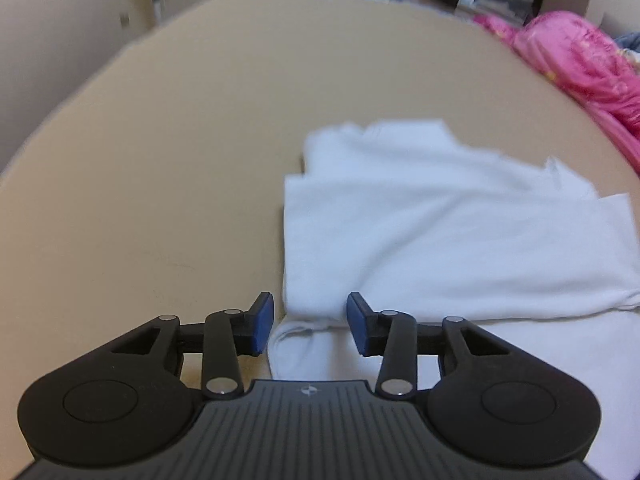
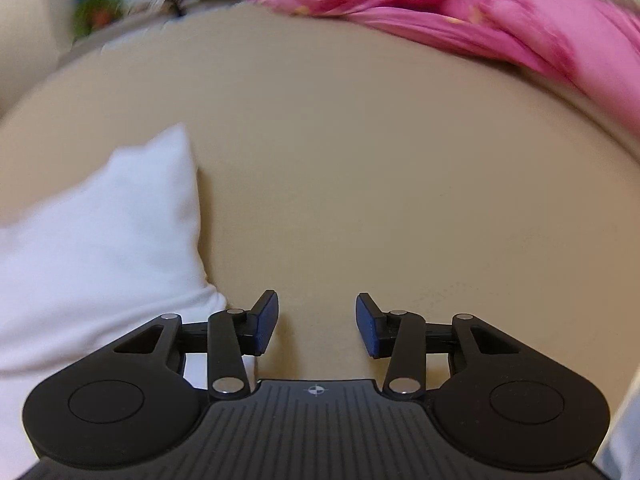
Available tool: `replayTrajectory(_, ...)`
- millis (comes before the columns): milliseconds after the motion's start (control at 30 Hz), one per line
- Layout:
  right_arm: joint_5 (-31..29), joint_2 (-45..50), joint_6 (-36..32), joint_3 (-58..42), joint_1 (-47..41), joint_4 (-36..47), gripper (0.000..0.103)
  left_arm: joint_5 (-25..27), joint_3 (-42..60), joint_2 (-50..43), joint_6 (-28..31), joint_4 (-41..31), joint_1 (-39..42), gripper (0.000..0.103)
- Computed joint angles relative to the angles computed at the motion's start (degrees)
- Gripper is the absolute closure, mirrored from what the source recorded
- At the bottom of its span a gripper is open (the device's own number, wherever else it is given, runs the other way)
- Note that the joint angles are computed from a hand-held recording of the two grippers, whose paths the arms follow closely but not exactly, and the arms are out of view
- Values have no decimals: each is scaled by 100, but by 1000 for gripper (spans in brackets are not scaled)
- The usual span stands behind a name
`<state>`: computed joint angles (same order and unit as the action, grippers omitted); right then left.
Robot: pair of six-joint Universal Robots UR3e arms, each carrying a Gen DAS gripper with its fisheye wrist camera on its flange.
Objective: Fold small clothes
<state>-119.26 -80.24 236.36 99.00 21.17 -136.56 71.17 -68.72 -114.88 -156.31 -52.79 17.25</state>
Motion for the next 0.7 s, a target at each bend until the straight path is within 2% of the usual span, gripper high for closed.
replayTrajectory(67,-101,-589,47,422,193,-414,58,-399,-1047,908,140,578,274,58)
replayTrajectory(167,-795,-939,-8,443,875,-394,58,-522,-2069,2010,457,709,449,58)
replayTrajectory(267,-1095,-1350,343,734,1545,-438,58,-662,-2636,2849,674,455,630,58)
replayTrajectory(400,-1557,-1726,905,891,2422,189,58,-1022,-3491,4077,1221,-56,1143,58)
replayTrajectory(500,-1984,-1521,1478,500,3159,963,58,-1516,-3877,4963,1966,-984,1896,58)
replayTrajectory(533,-2035,-1587,1687,509,3338,1214,58,-1774,-3847,5339,2462,-1729,2367,62)
replayTrajectory(567,-2069,-1552,1985,311,3531,1595,58,-1928,-3786,5519,2838,-2278,2714,66)
replayTrajectory(600,-2050,-1595,2283,302,3680,1809,58,-2045,-3669,5639,3227,-2876,3056,79)
replayTrajectory(633,-2019,-1632,2550,275,3812,1992,58,-2135,-3483,5733,3727,-3645,3474,87)
replayTrajectory(700,-1902,-1823,2991,434,3963,2152,58,-2161,-3240,5722,4431,-4632,4052,92)
